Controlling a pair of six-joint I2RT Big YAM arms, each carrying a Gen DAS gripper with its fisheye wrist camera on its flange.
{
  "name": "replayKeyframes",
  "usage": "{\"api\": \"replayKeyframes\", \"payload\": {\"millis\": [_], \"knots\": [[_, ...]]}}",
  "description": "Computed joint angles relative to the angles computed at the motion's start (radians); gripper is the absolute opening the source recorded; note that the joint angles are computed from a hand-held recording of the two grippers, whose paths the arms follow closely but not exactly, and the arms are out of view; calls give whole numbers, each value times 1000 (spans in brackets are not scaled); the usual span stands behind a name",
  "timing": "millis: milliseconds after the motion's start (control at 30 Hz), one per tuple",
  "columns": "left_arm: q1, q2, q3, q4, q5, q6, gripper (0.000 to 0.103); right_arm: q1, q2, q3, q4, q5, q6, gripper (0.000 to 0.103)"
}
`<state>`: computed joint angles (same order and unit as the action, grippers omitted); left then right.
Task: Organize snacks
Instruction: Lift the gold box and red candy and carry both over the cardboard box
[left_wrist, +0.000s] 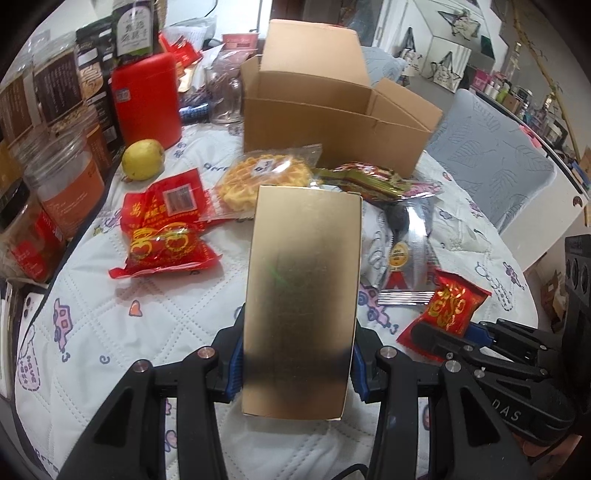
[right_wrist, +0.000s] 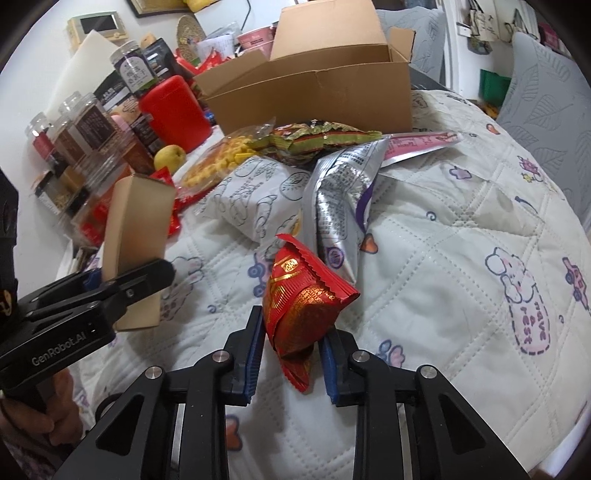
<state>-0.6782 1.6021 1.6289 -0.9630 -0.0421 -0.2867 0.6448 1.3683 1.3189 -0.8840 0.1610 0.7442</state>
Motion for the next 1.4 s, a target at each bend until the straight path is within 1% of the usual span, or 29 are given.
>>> {"api": "replayKeyframes", "payload": {"millis": [167,367,733,900,1033,1100,1233,1400], "knots": [[-14,-10,-2,10,1,17,45,15,-21,-13,24,3,-3,27],[-21,-16,8,23,-2,31,45,23,-34,-3,26,24,-28,27],[-26,-3,72,52,7,79,45,10,-36,47,34,51,-106,27],[-23,15,116,65,18,98,45,-6,-30,77,41,50,-149,27],[-15,37,159,64,44,110,45,-28,-16,111,43,46,-189,27],[-14,51,186,67,34,127,45,-40,-9,127,47,41,-209,27],[-9,82,245,71,34,145,45,-57,9,164,49,53,-258,27],[1,128,331,80,30,170,45,-90,41,224,61,44,-323,27]]}}
